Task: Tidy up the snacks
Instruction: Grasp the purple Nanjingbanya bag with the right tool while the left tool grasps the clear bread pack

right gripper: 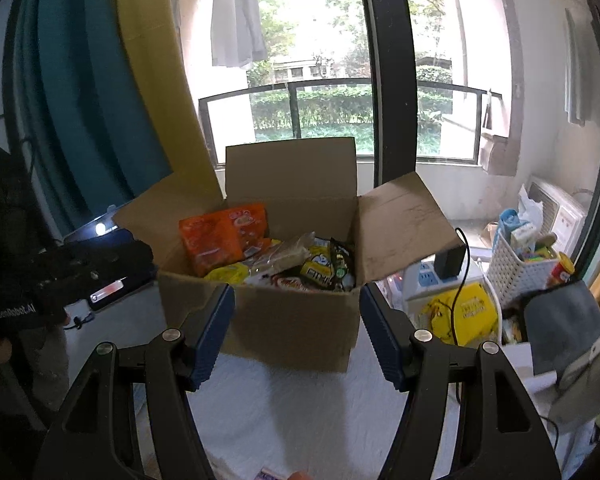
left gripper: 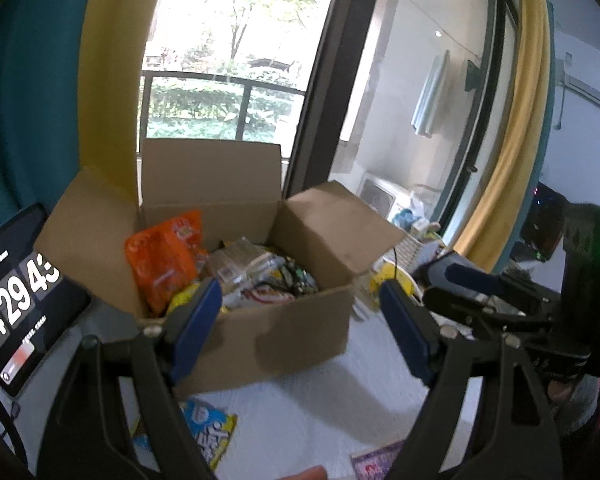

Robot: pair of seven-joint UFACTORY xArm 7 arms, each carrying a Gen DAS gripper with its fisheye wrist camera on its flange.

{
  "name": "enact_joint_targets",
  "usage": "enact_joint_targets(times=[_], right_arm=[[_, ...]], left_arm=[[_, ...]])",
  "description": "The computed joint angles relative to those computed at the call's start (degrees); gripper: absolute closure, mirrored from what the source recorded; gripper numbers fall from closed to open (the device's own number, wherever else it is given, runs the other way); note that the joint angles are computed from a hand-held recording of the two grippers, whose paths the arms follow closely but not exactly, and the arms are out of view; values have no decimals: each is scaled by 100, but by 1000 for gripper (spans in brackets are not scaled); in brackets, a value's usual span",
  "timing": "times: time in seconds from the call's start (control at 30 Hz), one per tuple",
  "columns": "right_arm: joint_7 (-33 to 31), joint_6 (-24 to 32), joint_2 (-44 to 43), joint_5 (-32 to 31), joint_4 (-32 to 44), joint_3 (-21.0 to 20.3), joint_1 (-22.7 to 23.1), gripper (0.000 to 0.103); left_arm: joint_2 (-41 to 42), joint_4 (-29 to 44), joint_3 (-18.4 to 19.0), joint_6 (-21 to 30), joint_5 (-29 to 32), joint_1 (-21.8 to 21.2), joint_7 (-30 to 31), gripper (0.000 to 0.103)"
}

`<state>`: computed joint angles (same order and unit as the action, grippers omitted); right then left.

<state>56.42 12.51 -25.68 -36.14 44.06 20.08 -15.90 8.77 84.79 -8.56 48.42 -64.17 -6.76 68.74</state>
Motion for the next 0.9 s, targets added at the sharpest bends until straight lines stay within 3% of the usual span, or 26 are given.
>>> enact_joint_targets(times=[0.23,0.6,0.9], right_arm=[[27,70,-719,475,-733,-13,365,35],[-289,798,-1567,998,-1406,217,893,35],[67,1146,-1879,1574,-2154,218,1510,35]], left_arm=[[-470,-639,191,271,-39,66,266,21],[-1202,-1712,565,560,-20,8,588,20],[-1386,-2479,710,540,536,-57,532,20]])
